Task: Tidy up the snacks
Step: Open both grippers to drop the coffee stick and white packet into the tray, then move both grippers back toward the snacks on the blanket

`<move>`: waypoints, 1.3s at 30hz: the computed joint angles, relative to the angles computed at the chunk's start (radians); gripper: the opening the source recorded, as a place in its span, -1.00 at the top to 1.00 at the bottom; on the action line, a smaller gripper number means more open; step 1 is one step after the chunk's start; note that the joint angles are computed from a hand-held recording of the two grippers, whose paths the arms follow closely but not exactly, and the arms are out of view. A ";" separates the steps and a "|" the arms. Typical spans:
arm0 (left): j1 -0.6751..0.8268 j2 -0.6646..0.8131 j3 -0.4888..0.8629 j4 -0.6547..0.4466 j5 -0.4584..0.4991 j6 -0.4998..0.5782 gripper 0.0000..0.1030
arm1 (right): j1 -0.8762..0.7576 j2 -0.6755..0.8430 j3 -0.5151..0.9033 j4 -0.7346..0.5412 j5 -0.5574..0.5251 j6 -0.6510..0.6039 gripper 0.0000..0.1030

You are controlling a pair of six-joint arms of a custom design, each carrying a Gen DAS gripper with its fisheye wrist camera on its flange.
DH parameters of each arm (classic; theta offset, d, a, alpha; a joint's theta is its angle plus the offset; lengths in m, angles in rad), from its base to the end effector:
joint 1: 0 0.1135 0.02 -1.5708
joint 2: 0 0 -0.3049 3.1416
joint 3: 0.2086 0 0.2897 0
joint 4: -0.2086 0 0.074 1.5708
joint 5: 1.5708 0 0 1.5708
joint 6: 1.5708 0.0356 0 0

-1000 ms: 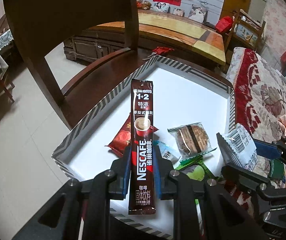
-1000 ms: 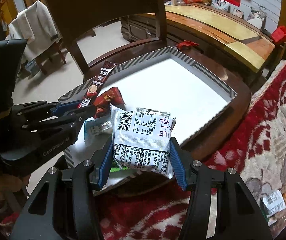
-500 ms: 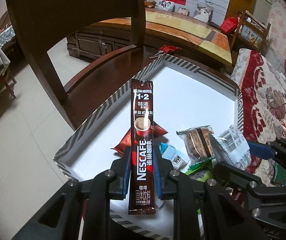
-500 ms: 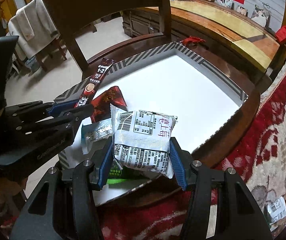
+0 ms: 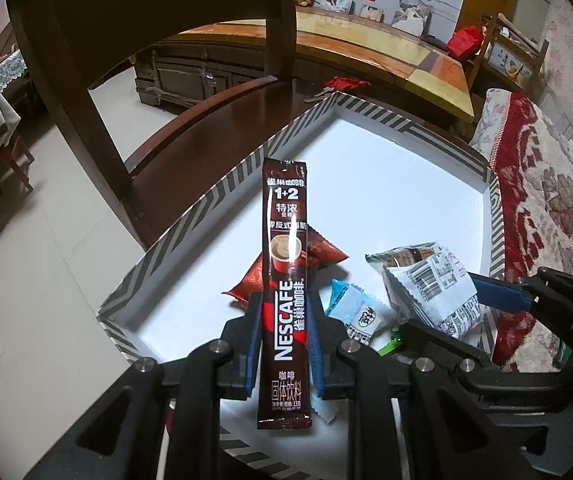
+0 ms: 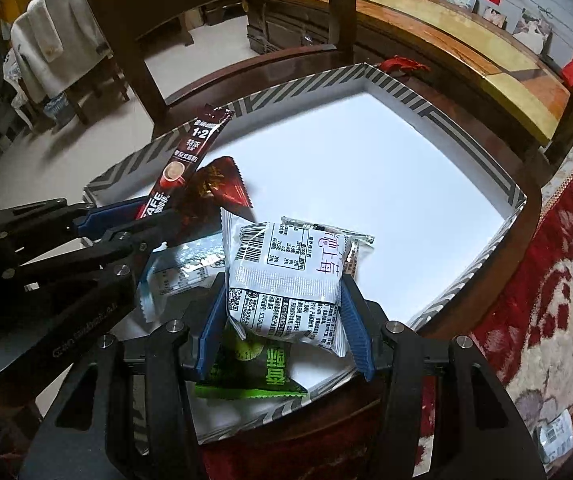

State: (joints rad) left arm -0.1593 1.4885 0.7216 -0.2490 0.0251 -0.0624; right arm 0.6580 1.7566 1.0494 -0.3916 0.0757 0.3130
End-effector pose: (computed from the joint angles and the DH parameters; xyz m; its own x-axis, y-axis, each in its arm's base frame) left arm 0.2945 -0.0482 0.1708 -0.8483 0.0732 -0.5245 0.1190 0.9914 -0.0541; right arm 0.3027 0.2306 0.1771 -0.8499 -0.2688 -0.4533 -0.3373 0.9383 0.0759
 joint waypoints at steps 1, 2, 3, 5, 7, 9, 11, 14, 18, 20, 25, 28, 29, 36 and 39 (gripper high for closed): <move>0.000 0.002 0.002 -0.002 -0.001 -0.002 0.54 | 0.002 0.000 -0.001 0.002 0.005 0.001 -0.04; 0.000 0.004 0.003 -0.004 -0.004 -0.005 0.51 | 0.004 -0.002 -0.002 0.005 0.010 0.002 -0.06; 0.000 0.006 0.003 -0.004 -0.006 -0.009 0.50 | 0.004 -0.003 -0.004 0.007 0.013 0.002 -0.06; -0.001 0.009 0.005 -0.006 -0.012 -0.011 0.50 | -0.003 -0.010 -0.013 0.015 -0.003 0.012 -0.13; -0.005 0.009 0.006 -0.009 -0.024 -0.009 0.50 | -0.013 -0.029 -0.036 0.040 -0.026 0.033 -0.13; -0.008 0.006 0.005 -0.012 -0.032 -0.012 0.48 | -0.015 -0.040 -0.046 0.054 -0.035 0.042 -0.13; -0.009 0.000 0.004 -0.014 -0.033 -0.013 0.40 | -0.012 -0.048 -0.051 0.056 -0.033 0.046 -0.13; -0.009 -0.013 0.001 -0.016 -0.043 -0.015 0.15 | -0.005 -0.060 -0.055 0.053 -0.021 0.049 -0.13; -0.009 -0.039 -0.009 -0.014 -0.044 -0.017 -0.15 | -0.011 -0.085 -0.073 0.060 -0.027 0.062 -0.13; -0.015 -0.051 -0.010 -0.020 -0.051 -0.016 -0.22 | -0.009 -0.106 -0.088 0.063 -0.024 0.070 -0.13; -0.040 -0.096 -0.017 -0.036 -0.061 -0.025 -0.33 | -0.002 -0.170 -0.132 0.066 -0.002 0.081 -0.13; -0.057 -0.121 -0.015 -0.052 -0.060 -0.040 -0.46 | -0.001 -0.231 -0.175 0.066 0.018 0.095 -0.13; -0.063 -0.131 -0.017 -0.053 -0.057 -0.047 -0.50 | -0.001 -0.255 -0.193 0.066 0.027 0.103 -0.13; -0.166 -0.180 -0.026 -0.077 -0.081 -0.075 -0.58 | -0.017 -0.393 -0.298 0.052 0.056 0.144 -0.14; -0.224 -0.187 -0.024 -0.089 -0.093 -0.094 -0.59 | -0.030 -0.465 -0.347 0.033 0.069 0.161 -0.14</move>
